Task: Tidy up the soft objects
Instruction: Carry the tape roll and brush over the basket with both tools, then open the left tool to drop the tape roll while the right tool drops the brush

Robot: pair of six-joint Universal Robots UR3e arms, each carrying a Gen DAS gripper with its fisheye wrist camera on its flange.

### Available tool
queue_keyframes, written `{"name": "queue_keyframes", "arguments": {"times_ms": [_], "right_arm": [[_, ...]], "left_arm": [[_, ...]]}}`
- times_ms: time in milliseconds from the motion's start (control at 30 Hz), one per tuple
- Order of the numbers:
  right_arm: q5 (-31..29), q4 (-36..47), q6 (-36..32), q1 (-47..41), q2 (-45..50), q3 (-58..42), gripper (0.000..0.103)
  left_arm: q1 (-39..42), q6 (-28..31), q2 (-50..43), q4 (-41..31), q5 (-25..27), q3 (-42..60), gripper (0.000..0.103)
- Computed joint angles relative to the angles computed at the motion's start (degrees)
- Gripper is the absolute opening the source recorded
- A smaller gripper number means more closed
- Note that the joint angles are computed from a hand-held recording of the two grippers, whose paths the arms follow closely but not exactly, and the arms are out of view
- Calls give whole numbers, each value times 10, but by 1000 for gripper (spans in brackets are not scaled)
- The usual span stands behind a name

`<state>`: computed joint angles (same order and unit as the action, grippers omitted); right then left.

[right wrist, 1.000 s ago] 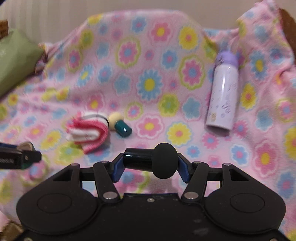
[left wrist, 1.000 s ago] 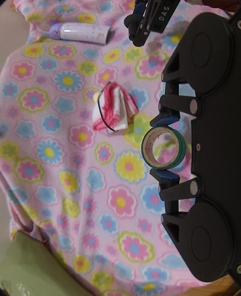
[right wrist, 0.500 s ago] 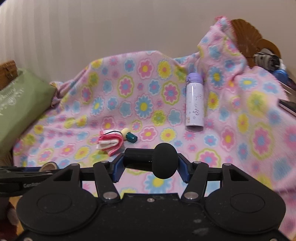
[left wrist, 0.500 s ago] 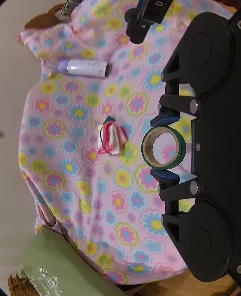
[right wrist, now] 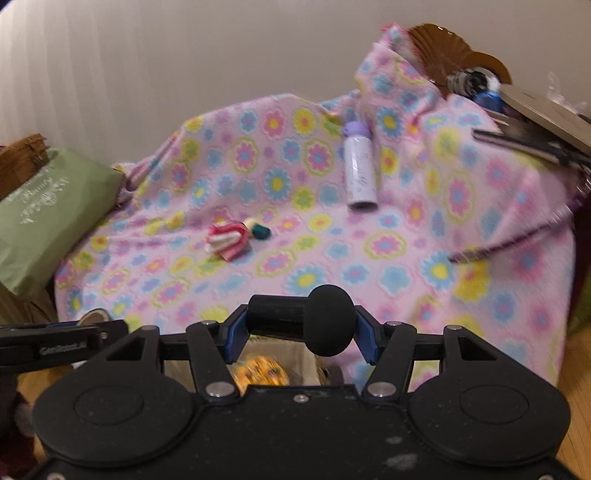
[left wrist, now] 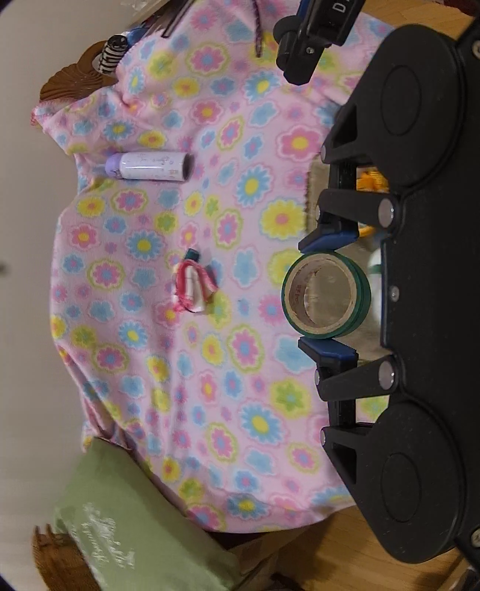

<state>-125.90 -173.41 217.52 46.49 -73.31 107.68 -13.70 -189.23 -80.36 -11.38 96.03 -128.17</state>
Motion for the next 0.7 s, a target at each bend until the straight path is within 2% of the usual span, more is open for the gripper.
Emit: {"name": "queue_keyframes", "arguments": {"times_ms": [100, 200, 400, 700], "right_arm": [[7, 19, 23, 14, -1, 10, 58], [32, 38, 15, 19, 5, 0, 58], [5, 80, 7, 37, 19, -41, 58], [46, 105, -7, 18, 15, -51, 58]], "left_arm": [[8, -2, 22, -12, -20, -28, 48], [4, -3, 23, -11, -17, -43, 48], [40, -16, 43, -25, -63, -70, 48], [41, -17, 30, -33, -78, -74, 48]]}}
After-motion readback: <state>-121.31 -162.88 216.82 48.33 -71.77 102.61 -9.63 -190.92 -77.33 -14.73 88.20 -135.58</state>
